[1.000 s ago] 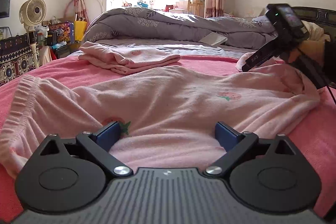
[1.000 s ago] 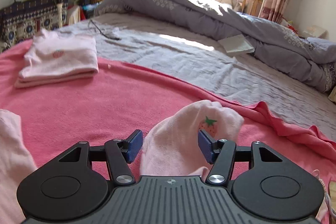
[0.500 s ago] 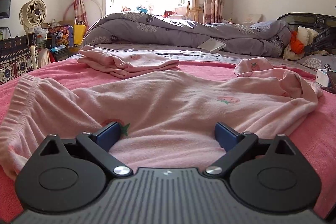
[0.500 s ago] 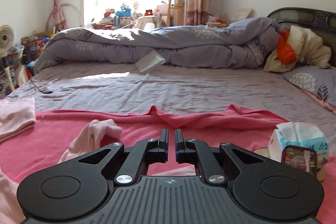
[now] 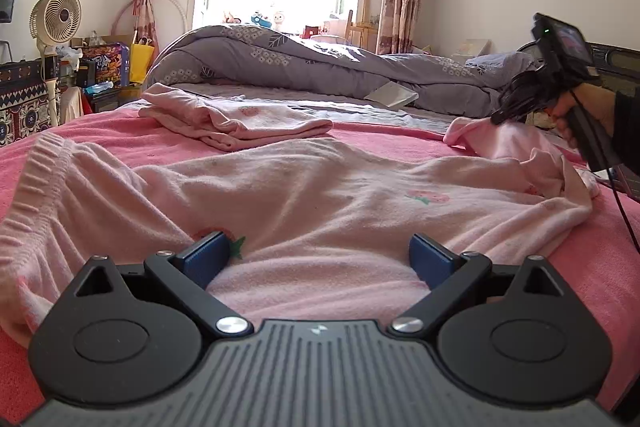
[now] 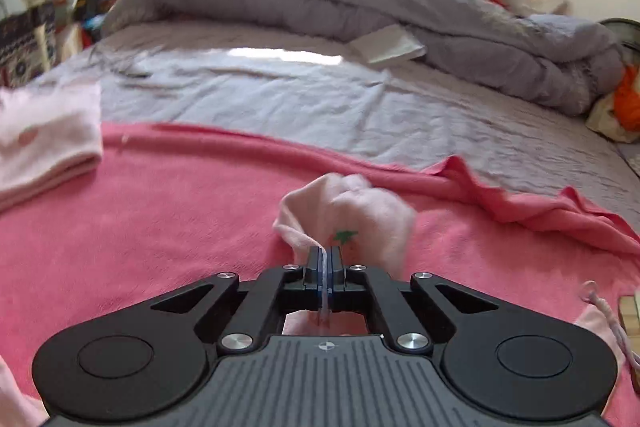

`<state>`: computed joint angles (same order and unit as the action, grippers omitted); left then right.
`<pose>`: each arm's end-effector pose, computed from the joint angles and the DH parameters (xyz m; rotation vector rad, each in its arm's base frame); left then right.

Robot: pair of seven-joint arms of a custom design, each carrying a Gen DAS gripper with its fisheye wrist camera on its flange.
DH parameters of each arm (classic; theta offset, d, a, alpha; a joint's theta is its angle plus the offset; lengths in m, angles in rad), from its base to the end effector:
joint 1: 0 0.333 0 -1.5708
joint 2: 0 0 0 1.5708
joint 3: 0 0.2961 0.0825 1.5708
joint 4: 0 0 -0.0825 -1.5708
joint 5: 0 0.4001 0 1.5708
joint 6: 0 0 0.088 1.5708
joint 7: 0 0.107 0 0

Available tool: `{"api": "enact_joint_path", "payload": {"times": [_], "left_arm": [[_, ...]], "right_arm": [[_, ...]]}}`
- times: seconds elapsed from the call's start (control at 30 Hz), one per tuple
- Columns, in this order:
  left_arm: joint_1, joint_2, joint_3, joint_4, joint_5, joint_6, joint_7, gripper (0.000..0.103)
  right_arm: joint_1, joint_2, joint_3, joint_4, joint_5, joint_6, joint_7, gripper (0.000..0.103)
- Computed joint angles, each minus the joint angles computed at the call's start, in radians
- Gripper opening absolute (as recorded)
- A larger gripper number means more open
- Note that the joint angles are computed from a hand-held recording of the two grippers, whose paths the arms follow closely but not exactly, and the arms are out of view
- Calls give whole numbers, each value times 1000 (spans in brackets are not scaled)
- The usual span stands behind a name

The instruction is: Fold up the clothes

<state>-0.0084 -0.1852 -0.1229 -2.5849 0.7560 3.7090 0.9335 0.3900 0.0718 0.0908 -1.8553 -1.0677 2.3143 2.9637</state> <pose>0.4418 -0.1508 0.4304 -1.2103 1.8886 -1.3585 0.5692 0.2765 0.5037 -1.4436 1.9672 -1.1036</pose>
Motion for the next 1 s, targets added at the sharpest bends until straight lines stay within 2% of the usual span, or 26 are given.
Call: {"api": "enact_joint_path", "payload": {"times": [0.07,0.13,0.23,0.33,0.43,0.5,0.57,0.63,0.67,0.73,0.9,0.93,0.97,1.0], "left_arm": [[0,-4,-5,-3,-13,-5,9,97],[0,-8,-9,-7,-23,-9,18,97],[-2,-11,-13,-10,-40,-15,30,97],[-4,-14,-14,-11,-44,-20,34,97],[-6,-14,-14,-10,-48,-23,39,97],[-6,-16,-14,-12,-52,-24,43,97],[-7,-15,-15,-12,-55,-24,45,97],[-8,-14,-16,-12,-58,-24,48,97],[-8,-14,-16,-12,-59,-24,49,97],[-9,-13,-15,-12,-60,-23,49,97],[-10,-5,-11,-8,-56,-14,47,97],[-10,-3,-9,-6,-51,-11,43,97],[-10,0,-7,-4,-46,-8,39,97],[-10,2,-5,-3,-41,-5,35,97]], "right_arm": [[1,-153,4,-139,-135,-57,123,4],[-28,-313,24,-285,-167,-93,182,4],[-64,-507,40,-471,-103,-133,212,4],[-75,-623,24,-606,42,-144,163,5],[-90,-677,13,-696,120,-79,156,10],[-119,-695,4,-733,99,52,197,17],[-184,-665,-8,-727,31,226,277,47],[-268,-601,-4,-689,-56,387,383,55],[-306,-553,4,-655,-88,436,422,55],[-348,-451,14,-576,-94,456,427,55],[-326,-234,-20,-395,64,327,255,55],[-318,-207,-33,-377,98,321,231,49],[-315,-190,-45,-371,114,338,227,33],[-315,-184,-50,-370,98,351,251,26]]}}
